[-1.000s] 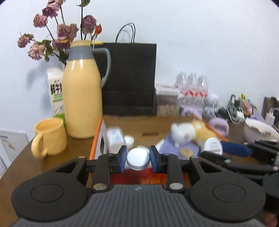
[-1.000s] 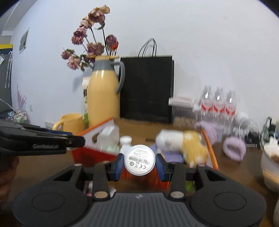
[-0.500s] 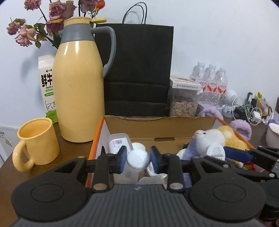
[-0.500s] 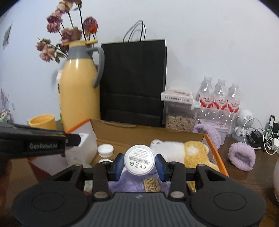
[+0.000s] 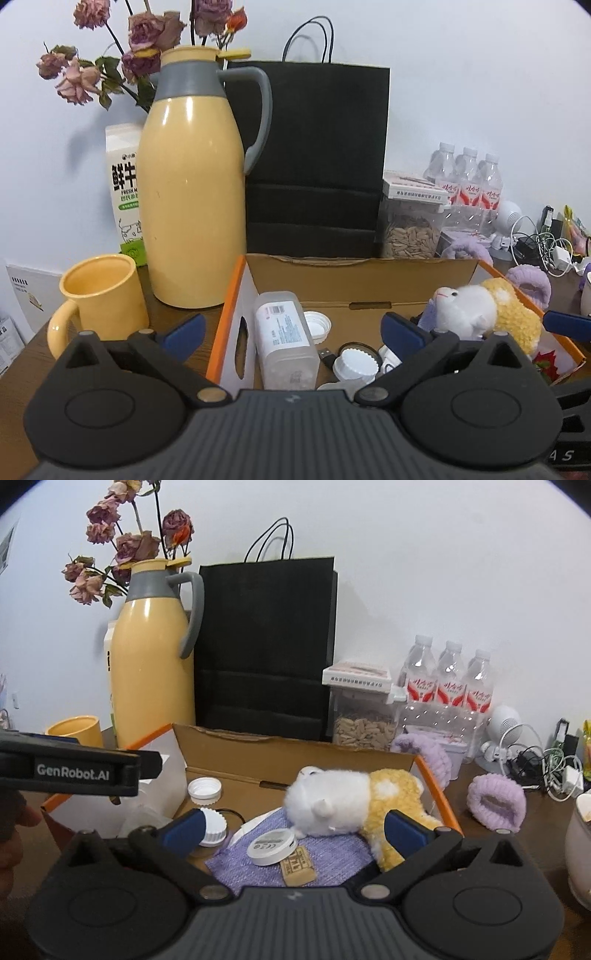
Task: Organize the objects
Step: 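Carry white cap into box with right tool while left tool grasps another white cap, then release both caps into the box and withdraw both tools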
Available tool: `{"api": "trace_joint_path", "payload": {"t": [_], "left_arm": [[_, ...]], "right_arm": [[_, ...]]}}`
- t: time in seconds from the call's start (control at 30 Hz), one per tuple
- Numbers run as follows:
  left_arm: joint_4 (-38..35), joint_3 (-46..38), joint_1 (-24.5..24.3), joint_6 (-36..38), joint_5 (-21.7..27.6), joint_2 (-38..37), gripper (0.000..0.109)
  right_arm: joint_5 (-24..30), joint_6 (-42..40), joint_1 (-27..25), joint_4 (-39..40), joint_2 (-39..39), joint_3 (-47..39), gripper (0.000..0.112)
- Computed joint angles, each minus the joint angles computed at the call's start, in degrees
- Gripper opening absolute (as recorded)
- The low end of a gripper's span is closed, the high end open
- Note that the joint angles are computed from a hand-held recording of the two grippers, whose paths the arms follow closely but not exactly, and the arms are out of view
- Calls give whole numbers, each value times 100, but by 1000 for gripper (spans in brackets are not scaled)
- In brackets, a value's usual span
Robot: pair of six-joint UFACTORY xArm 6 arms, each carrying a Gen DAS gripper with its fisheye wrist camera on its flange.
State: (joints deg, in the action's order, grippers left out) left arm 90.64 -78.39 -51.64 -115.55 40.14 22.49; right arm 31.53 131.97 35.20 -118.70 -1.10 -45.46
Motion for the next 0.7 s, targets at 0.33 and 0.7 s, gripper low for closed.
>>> {"api": "trace_joint_path", "payload": {"t": [0.33, 0.7], "left_arm": [[-252, 597, -339, -80, 307, -551, 103], [-897, 1514, -797, -140, 717, -1174, 103]], "right_arm": [[238, -160, 279, 240, -706, 625, 103], [179, -352, 834, 512, -1528, 1522, 100]]}}
